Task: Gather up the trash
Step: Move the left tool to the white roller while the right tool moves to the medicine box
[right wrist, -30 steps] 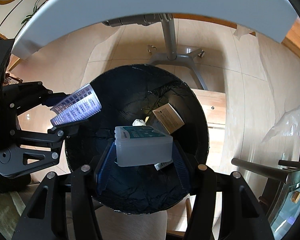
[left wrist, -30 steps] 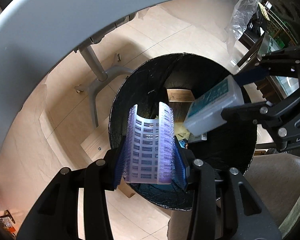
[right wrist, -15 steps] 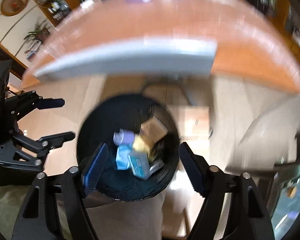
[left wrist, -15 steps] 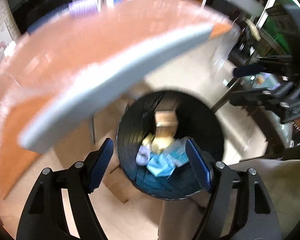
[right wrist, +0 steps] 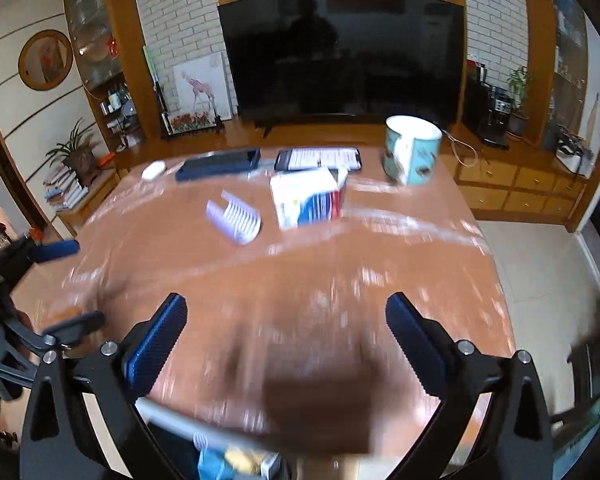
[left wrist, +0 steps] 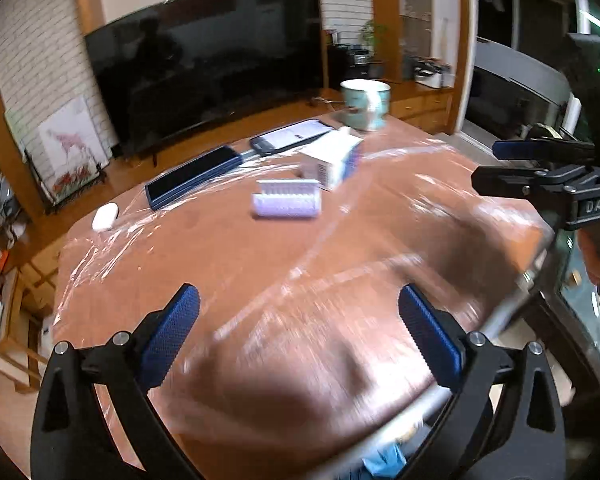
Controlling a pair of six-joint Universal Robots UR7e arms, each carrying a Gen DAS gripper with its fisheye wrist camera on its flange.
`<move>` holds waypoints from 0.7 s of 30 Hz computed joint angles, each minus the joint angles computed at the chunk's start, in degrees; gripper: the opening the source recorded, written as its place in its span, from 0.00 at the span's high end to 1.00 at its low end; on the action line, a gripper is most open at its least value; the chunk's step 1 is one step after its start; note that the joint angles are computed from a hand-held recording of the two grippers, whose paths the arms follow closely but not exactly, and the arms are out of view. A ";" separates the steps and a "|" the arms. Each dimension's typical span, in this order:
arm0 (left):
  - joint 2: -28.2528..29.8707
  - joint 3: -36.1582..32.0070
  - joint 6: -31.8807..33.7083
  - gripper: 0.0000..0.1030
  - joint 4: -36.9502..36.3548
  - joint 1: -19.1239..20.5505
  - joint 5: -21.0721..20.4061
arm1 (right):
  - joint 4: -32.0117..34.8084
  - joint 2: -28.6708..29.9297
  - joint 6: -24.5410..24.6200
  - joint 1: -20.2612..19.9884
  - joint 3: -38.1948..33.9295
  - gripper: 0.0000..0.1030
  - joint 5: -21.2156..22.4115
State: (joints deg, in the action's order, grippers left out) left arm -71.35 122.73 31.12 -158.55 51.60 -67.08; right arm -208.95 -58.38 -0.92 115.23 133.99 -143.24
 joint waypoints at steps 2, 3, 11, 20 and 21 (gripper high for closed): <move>3.39 -2.63 -0.95 0.03 -0.46 0.64 0.88 | 0.81 0.29 -4.09 -3.33 -2.87 0.05 2.14; 5.68 -4.51 -1.06 0.03 -0.60 1.07 1.08 | 0.99 0.73 -5.37 -4.72 -3.97 0.05 2.93; 14.49 -11.05 0.38 0.03 -0.01 1.98 2.63 | 7.73 2.41 -9.04 -12.66 -10.48 0.05 10.46; 20.05 -15.35 1.82 0.03 -0.22 2.46 2.35 | 12.28 3.46 -10.58 -17.38 -14.99 0.05 16.28; 20.69 -15.77 2.15 0.03 -0.54 2.41 2.58 | 12.45 3.54 -10.72 -17.71 -15.24 0.05 16.71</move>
